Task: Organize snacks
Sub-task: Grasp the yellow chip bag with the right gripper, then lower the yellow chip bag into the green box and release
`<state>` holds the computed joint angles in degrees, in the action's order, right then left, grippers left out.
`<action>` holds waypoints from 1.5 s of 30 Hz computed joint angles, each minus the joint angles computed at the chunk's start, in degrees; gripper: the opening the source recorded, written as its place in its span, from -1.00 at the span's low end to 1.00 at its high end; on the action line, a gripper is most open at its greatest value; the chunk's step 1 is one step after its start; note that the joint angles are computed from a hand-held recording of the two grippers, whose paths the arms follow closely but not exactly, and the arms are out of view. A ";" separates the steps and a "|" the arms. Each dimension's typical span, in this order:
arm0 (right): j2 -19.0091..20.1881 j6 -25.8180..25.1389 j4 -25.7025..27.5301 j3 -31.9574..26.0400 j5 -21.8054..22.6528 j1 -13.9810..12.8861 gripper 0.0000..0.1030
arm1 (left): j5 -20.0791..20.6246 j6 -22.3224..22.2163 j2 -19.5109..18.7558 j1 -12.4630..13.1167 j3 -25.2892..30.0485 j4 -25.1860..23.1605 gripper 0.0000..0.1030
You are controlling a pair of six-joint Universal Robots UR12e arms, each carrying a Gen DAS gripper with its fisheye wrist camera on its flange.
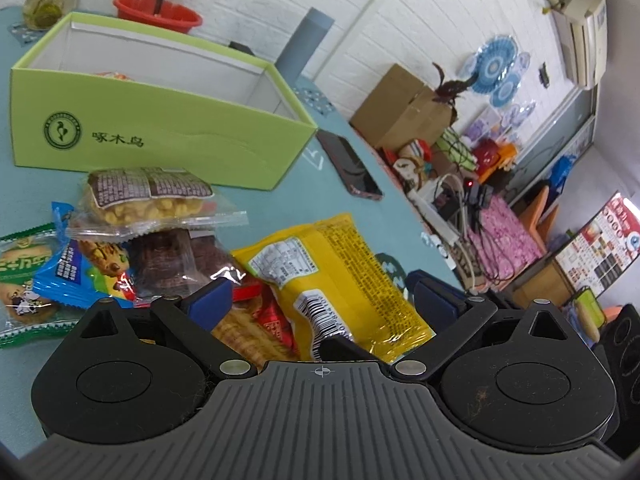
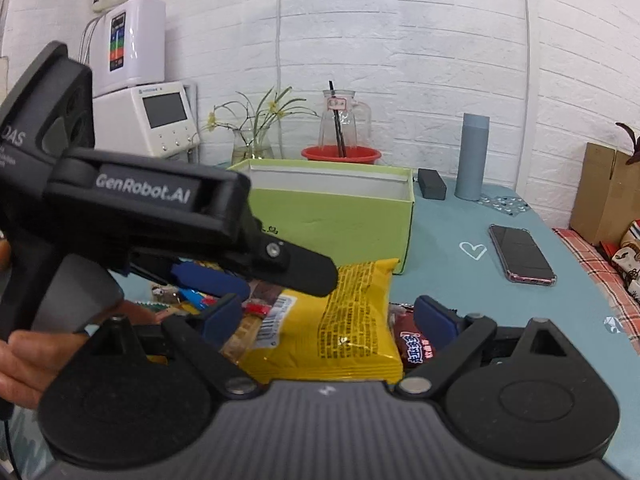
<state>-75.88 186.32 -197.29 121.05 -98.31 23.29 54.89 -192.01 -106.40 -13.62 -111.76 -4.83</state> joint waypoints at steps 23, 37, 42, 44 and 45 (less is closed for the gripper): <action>6.96 -6.75 9.02 -18.36 14.50 -7.63 0.37 | 6.68 5.01 -7.66 -0.37 18.84 -3.85 -0.53; 12.45 -4.87 15.36 -24.07 17.93 -9.58 0.62 | 10.82 6.09 -14.12 0.12 25.13 -5.93 0.27; 7.73 -5.75 6.59 -18.26 15.57 -8.54 0.84 | 10.23 6.66 -8.52 0.74 17.92 3.61 0.49; 5.69 -5.66 4.29 -15.33 15.53 -7.92 0.84 | 9.45 6.87 -6.16 1.19 14.40 6.69 0.53; 4.92 -5.49 3.62 -14.05 15.72 -7.62 0.84 | 9.05 6.83 -5.20 1.44 12.84 7.67 0.55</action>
<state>-70.96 180.83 -193.67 107.01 -82.60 15.67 63.94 -185.19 -111.60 -12.18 -98.92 2.85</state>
